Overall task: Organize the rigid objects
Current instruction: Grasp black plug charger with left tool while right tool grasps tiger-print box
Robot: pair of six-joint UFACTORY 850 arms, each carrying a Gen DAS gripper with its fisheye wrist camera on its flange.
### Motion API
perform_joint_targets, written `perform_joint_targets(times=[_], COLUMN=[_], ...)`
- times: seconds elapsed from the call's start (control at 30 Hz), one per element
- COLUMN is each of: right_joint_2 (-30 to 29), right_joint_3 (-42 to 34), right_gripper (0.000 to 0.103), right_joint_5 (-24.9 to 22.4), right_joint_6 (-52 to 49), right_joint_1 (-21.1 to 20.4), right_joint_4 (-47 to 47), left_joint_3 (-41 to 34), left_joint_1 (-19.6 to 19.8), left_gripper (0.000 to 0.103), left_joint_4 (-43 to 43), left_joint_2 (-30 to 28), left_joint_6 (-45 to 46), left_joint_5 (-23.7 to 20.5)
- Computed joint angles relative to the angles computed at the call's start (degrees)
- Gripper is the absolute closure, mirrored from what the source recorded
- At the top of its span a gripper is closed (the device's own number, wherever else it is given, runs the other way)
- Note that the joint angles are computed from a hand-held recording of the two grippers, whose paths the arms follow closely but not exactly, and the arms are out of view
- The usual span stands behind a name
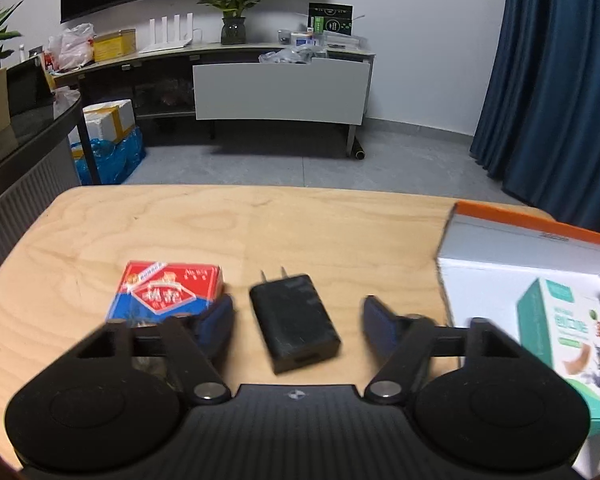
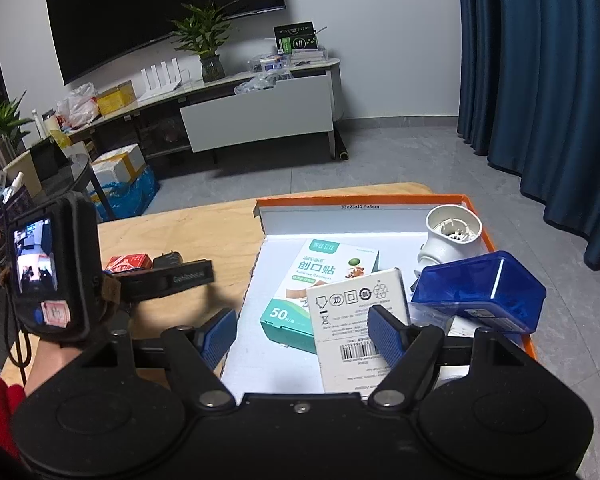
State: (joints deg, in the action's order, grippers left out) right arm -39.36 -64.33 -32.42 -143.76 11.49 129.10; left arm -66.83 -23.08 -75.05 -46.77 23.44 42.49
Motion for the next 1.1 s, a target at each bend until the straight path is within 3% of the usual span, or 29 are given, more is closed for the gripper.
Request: perform_joint_targets(times=[0.03,0.1,0.27,0.43,0.57,0.73,0.9,1.1], right_joint_2=[-0.09,-0.05,0.67,0.70,0.04,-3.46,-8.14,-13.80], right_joint_3=[-0.15,-0.08,0.50,0.12,-1.29,-6.85,-13.34,-21.71], right_gripper=[0.017,0.018,0.018,0.017,0.017,0.017,0.017,0.014], right_joint_5=[-0.04,-0.55,-1.27,-0.55,0.46,1.86,7.62,16.44], right_joint_6=[0.75,1.37,0.59,3.58,8.98,23.30,27.01,39.67], right_joint_1=[-0.09,-0.26,0.08,1.51,4.00,8.73,15.44,20.73], right_joint_4=[-0.26,-0.23,0.28,-2.89,-9.97,-22.74,-24.00,-32.60], left_joint_3=[-0.30,0.91,5.67,13.06,18.98,25.62,29.30,31.30], left_joint_1=[-0.03,0.09,-0.55,-2.86,-4.77,-5.22,-5.25,-4.23], left_gripper=[0.059,0.067,0.067,0.067,0.067,0.067,0.067,0.067], left_joint_4=[-1.20,1.24,8.92,15.22,12.52,6.58,1.97,5.58], left_joint_2=[-0.09,0.62,3.65,9.11,13.52,17.65,19.95,21.05], left_joint_6=[2.01,0.60,-7.37,-17.91,-18.45,-18.56,-18.87,-25.08], left_joint_5=[0.27,0.02,-1.11,2.10,4.81,4.68,5.86,7.68])
